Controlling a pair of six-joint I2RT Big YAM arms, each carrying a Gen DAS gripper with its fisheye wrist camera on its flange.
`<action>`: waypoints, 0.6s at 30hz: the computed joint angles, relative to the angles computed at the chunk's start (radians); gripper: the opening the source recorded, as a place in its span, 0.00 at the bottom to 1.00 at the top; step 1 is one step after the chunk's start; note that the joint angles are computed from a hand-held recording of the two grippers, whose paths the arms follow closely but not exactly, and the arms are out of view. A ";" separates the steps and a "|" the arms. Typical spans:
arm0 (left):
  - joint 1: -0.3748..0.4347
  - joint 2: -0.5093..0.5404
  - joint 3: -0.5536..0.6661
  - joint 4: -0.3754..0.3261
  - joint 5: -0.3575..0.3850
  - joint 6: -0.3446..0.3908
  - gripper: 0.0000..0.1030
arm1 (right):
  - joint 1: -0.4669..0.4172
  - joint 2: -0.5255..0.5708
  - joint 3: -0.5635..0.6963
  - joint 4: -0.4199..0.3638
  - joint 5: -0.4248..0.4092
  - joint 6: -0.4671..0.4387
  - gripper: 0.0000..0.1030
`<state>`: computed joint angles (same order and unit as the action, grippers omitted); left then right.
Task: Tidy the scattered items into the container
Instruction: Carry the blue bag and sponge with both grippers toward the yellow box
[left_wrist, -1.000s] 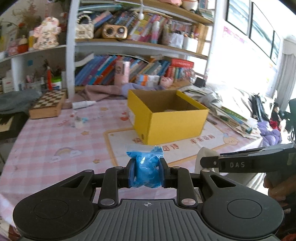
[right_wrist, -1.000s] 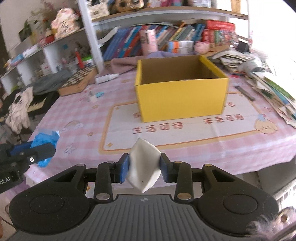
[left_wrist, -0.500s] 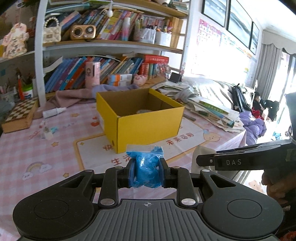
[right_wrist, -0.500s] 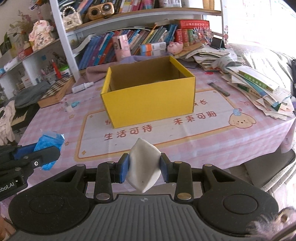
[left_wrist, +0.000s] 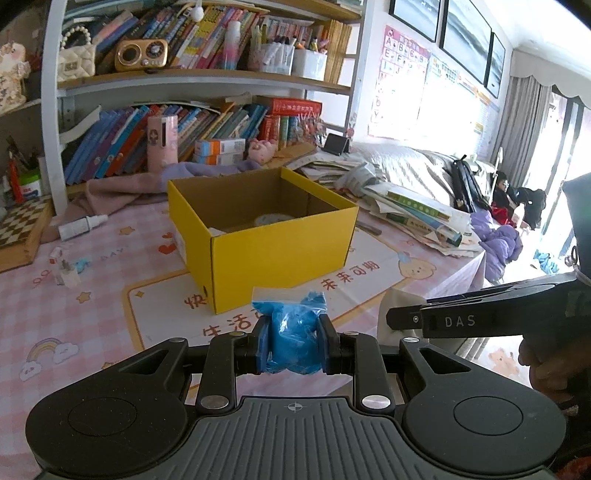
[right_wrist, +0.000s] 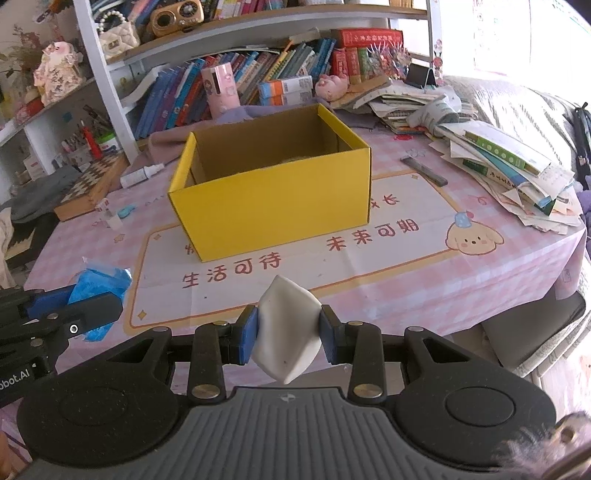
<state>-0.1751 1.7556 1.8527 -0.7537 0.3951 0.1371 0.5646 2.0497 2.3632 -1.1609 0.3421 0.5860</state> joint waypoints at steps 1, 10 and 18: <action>-0.001 0.009 0.011 -0.004 0.003 0.003 0.24 | -0.003 0.008 0.011 -0.007 -0.002 0.000 0.32; -0.010 0.090 0.117 -0.003 0.019 0.029 0.24 | -0.030 0.086 0.140 -0.033 0.015 -0.023 0.32; -0.021 0.202 0.294 -0.028 0.011 -0.001 0.24 | -0.068 0.235 0.427 -0.110 0.007 -0.116 0.32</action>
<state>-0.1964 1.9572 2.1465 -0.7819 0.4059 0.1362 0.4966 2.2851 2.7901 -1.2709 0.3495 0.4700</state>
